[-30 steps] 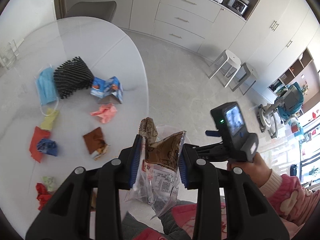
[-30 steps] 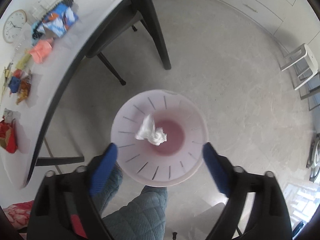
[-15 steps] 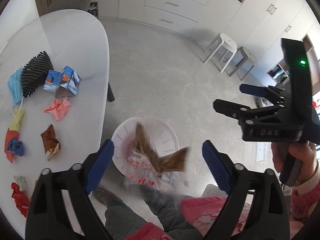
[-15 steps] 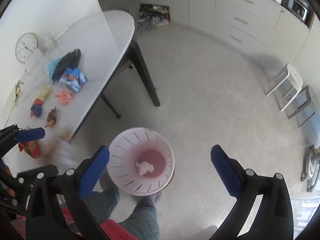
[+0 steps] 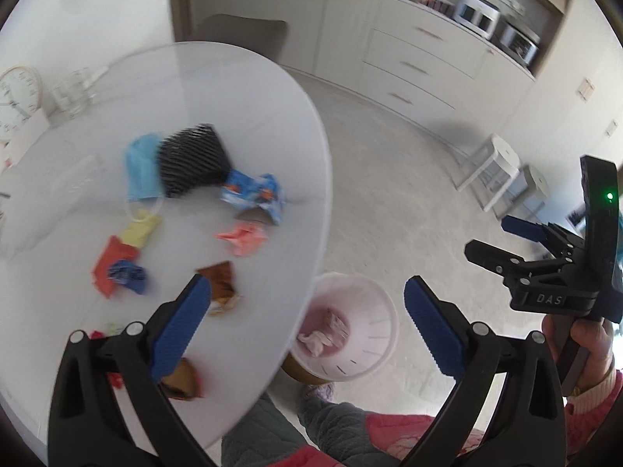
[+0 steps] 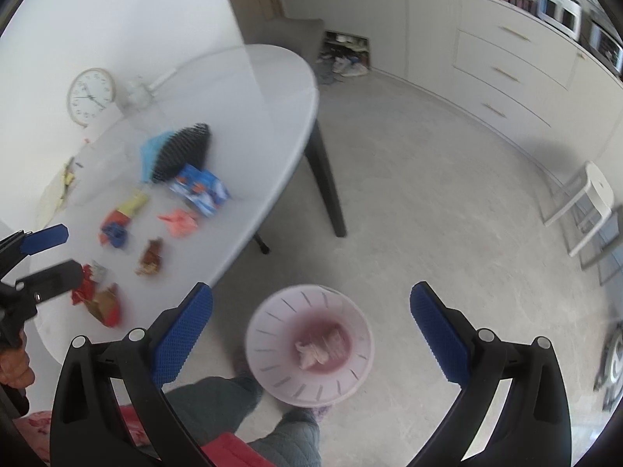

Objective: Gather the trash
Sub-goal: 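Grasp the black mesh net with the right gripper while the left grasps the blue mask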

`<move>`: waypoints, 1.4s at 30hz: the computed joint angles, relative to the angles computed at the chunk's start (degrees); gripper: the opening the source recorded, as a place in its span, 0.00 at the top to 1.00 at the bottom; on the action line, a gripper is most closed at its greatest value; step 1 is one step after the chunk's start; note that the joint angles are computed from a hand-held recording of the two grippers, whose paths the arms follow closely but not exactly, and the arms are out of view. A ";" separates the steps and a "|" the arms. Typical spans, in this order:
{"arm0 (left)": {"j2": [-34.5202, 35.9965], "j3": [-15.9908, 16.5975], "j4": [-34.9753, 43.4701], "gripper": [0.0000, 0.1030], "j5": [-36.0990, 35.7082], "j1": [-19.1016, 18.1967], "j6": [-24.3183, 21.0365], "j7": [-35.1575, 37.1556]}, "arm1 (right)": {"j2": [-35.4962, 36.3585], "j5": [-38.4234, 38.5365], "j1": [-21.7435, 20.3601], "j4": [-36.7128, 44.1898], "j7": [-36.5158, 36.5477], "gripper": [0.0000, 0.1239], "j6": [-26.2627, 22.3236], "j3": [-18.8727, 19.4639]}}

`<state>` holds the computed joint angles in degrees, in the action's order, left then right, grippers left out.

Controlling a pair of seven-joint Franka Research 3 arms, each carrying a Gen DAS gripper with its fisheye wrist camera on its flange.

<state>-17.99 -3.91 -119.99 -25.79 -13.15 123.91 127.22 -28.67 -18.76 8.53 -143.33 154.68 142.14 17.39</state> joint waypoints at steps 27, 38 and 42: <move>35.80 -5.85 37.43 0.08 2.66 16.00 -4.59 -0.47 | 59.25 8.70 9.49 62.53 -16.58 0.19 -6.48 -14.10; 47.21 -8.84 49.94 0.08 7.16 16.76 -7.19 -5.95 | 67.83 20.65 10.13 73.15 -19.32 0.63 -14.60 -18.29; 51.18 -9.46 54.56 0.08 9.46 15.57 -7.65 -8.47 | 64.92 20.60 10.69 68.96 -20.25 0.88 -12.19 -19.19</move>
<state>33.19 -13.37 -65.44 -16.33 2.42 116.26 118.75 36.25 1.84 19.23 -74.37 134.43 129.96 -1.79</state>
